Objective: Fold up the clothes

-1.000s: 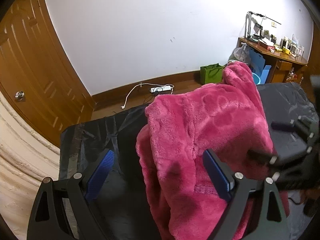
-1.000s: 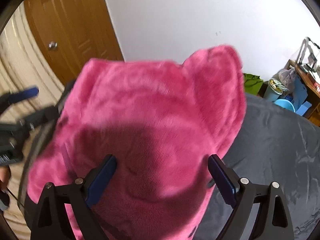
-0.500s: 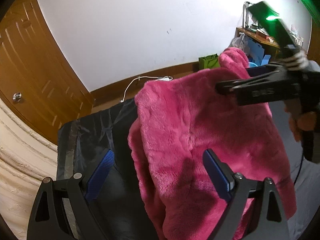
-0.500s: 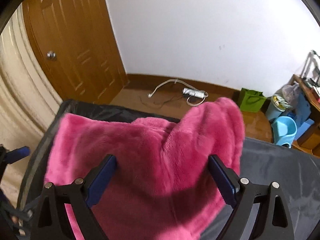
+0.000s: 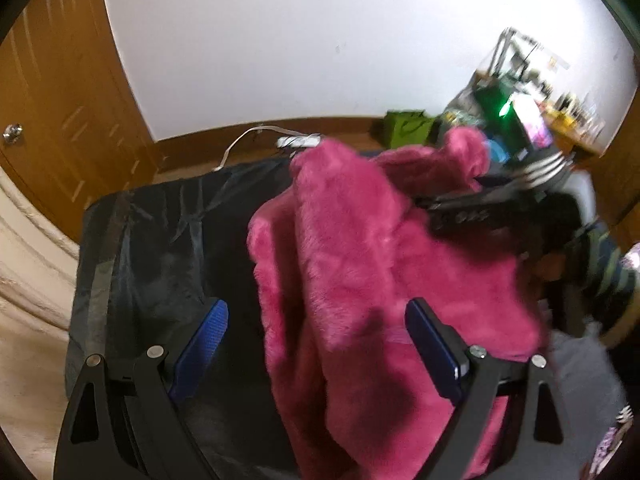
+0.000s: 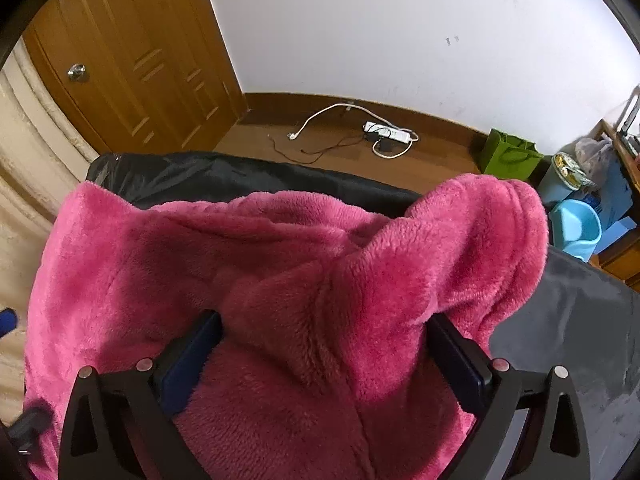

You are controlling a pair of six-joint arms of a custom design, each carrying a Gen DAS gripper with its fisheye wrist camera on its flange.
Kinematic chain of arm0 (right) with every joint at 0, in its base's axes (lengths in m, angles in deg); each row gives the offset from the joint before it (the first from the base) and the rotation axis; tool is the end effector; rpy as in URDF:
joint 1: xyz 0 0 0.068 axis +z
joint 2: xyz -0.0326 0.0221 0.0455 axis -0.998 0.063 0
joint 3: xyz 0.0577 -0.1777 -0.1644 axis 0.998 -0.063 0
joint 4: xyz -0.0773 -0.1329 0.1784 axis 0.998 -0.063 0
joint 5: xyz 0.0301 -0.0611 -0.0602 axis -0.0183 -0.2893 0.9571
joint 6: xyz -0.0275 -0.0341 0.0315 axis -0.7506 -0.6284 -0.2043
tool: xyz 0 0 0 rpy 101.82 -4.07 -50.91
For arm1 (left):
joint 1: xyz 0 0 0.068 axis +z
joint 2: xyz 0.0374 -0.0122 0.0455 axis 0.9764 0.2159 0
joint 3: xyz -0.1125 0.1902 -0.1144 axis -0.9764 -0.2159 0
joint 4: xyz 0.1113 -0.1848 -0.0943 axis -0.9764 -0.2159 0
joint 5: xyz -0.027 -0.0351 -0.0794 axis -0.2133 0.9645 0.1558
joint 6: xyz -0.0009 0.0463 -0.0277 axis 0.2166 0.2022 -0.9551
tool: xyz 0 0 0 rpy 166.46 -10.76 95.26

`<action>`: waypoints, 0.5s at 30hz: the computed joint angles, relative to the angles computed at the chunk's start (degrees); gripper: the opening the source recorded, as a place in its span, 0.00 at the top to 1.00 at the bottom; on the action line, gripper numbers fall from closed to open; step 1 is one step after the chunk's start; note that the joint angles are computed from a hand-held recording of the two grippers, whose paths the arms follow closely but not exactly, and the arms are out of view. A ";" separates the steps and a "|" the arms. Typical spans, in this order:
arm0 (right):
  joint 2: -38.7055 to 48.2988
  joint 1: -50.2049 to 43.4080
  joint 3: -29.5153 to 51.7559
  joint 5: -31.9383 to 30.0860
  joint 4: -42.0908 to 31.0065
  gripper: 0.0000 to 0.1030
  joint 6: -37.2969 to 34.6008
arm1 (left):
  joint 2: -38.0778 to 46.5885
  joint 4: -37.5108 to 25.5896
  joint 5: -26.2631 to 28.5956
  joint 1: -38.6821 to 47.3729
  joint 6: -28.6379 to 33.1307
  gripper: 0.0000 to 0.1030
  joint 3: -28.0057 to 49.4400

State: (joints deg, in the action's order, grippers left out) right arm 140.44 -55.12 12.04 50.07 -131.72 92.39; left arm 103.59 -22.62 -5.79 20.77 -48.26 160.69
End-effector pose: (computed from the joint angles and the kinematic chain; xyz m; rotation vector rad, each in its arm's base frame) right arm 0.2782 0.1655 0.2500 -0.2668 2.6656 0.1653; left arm 0.1171 -0.1559 0.3681 0.2503 2.5708 -0.1319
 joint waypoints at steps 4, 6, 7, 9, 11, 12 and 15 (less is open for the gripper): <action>-8.49 2.37 -3.90 1.98 0.11 0.01 3.17 | -2.28 -2.25 2.29 -2.81 0.52 0.10 1.88; -16.05 4.09 -8.05 2.62 -0.19 0.01 5.58 | -3.29 -1.96 4.02 -3.56 0.40 0.10 0.50; -19.69 5.12 -9.64 3.12 -0.70 0.01 6.89 | -3.96 -1.79 4.29 -4.37 -0.26 0.10 -0.97; -26.26 7.84 -12.90 4.90 -2.60 0.01 9.13 | -4.85 -1.65 4.49 -5.91 -1.87 0.10 -3.84; -32.87 11.12 -16.70 6.11 -5.22 0.01 12.30 | -5.23 -1.05 5.23 -7.07 -4.24 0.10 -6.79; -36.14 13.11 -18.41 6.82 -6.82 0.01 14.25 | -5.51 -0.69 5.28 -7.42 -5.03 0.10 -8.04; -44.36 21.00 -22.11 9.65 -13.20 0.01 21.39 | -6.13 0.51 5.08 -8.07 -6.78 0.10 -11.52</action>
State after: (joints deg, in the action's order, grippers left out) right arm 96.08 -34.12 -10.08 59.71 -144.92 113.78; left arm 97.46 -22.11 -0.71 12.69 -55.04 149.18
